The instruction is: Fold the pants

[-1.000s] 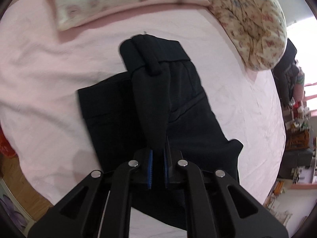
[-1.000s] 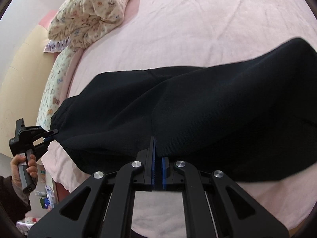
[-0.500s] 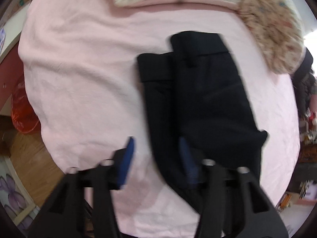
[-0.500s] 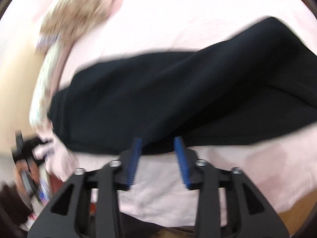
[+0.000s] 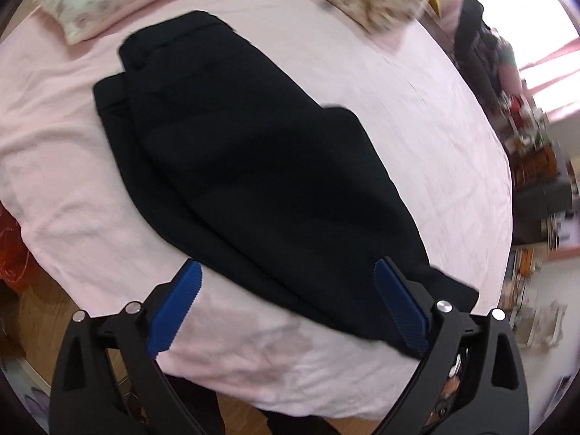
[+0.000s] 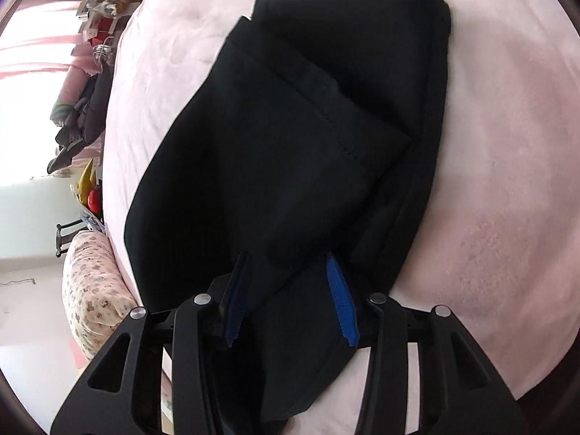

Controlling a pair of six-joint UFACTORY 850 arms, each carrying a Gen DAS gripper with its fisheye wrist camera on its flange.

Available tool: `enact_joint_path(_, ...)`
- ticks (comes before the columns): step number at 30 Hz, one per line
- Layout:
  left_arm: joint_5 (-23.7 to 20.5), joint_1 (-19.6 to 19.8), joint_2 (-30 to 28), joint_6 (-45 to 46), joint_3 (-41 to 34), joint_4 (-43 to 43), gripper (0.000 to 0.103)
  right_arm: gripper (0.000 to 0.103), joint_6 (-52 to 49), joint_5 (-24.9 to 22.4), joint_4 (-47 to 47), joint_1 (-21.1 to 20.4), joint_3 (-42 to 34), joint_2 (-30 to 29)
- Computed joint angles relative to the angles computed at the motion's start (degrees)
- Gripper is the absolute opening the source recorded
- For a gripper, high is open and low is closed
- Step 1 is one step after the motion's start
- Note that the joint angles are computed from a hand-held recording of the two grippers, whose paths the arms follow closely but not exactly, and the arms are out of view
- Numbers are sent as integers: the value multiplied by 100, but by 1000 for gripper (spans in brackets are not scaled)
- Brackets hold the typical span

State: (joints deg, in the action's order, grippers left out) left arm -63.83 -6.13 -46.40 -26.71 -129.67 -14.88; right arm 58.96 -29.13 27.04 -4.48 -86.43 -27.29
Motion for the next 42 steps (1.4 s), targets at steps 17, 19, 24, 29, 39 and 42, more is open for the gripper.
enact_joint_path(17,-342,-213,-228,-92,-393,69,97,5,1088,382,-1803,7,96,310)
enact_joint_path(19,-388,-227,-297,-39,-517,83,97,5,1422,476,-2137,-31,180,439)
enact_joint_path(24,-497,-265,-433,-9,-740,41,97,5,1864,347,-2810,-213,254,658)
enact_joint_path(29,-615,-333,-513,73,-880,84,97,5,1771,462,-2625,-260,287,628)
enact_joint_path(39,-665,-388,-457,172,-836,207,97,6,507,-250,-1753,-431,430,531)
enact_joint_path(42,-641,-369,-359,102,-643,218,97,18,1012,-194,-2186,-407,537,725)
